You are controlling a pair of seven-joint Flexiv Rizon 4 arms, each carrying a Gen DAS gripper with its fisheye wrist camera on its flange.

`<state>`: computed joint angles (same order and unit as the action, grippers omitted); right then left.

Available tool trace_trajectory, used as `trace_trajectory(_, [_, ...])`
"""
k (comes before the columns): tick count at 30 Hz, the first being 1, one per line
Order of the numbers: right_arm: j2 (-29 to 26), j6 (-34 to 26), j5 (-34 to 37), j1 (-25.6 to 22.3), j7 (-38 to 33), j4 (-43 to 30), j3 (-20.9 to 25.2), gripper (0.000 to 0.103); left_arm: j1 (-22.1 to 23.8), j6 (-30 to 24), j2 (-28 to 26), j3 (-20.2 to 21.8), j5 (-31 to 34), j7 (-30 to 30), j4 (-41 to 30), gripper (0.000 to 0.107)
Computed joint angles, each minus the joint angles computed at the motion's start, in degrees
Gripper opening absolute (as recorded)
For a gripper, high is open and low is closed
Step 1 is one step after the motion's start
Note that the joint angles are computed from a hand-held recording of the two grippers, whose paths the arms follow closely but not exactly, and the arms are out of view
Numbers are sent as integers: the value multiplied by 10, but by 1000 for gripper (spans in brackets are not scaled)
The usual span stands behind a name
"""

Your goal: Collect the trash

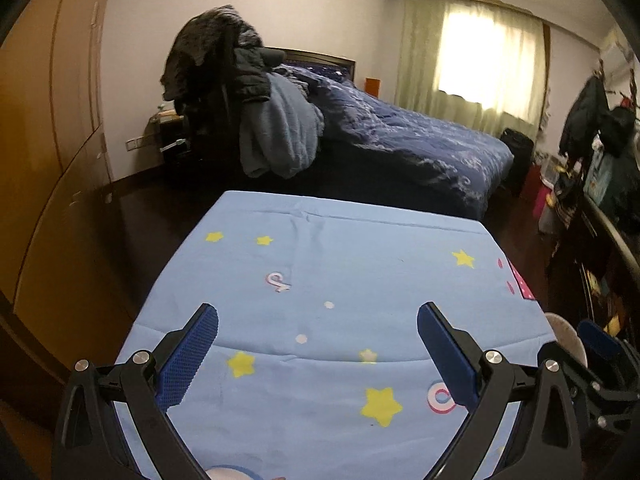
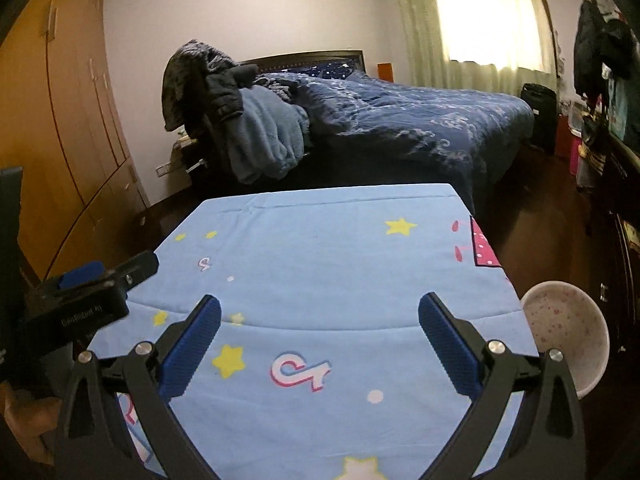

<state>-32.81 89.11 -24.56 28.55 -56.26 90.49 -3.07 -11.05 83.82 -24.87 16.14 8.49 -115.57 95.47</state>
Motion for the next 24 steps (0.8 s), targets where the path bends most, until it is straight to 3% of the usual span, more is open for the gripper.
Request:
trace_trajectory(6, [1, -6, -2, -3, -10, -1, 10, 99, -40, -12, 0, 60, 47, -55, -12, 99])
trace_trajectory(12, [1, -15, 4, -16, -30, -2, 30, 99, -22, -11, 8, 41, 66, -64, -8, 99])
trace_trajectory(18, [4, -13, 3, -6, -20, 6, 13, 99, -8, -9, 9, 21, 65, -58, -13, 99])
trace_trajectory(24, [4, -18, 8, -17, -24, 9, 23, 99, 5, 6, 5, -3, 44, -27, -9, 99])
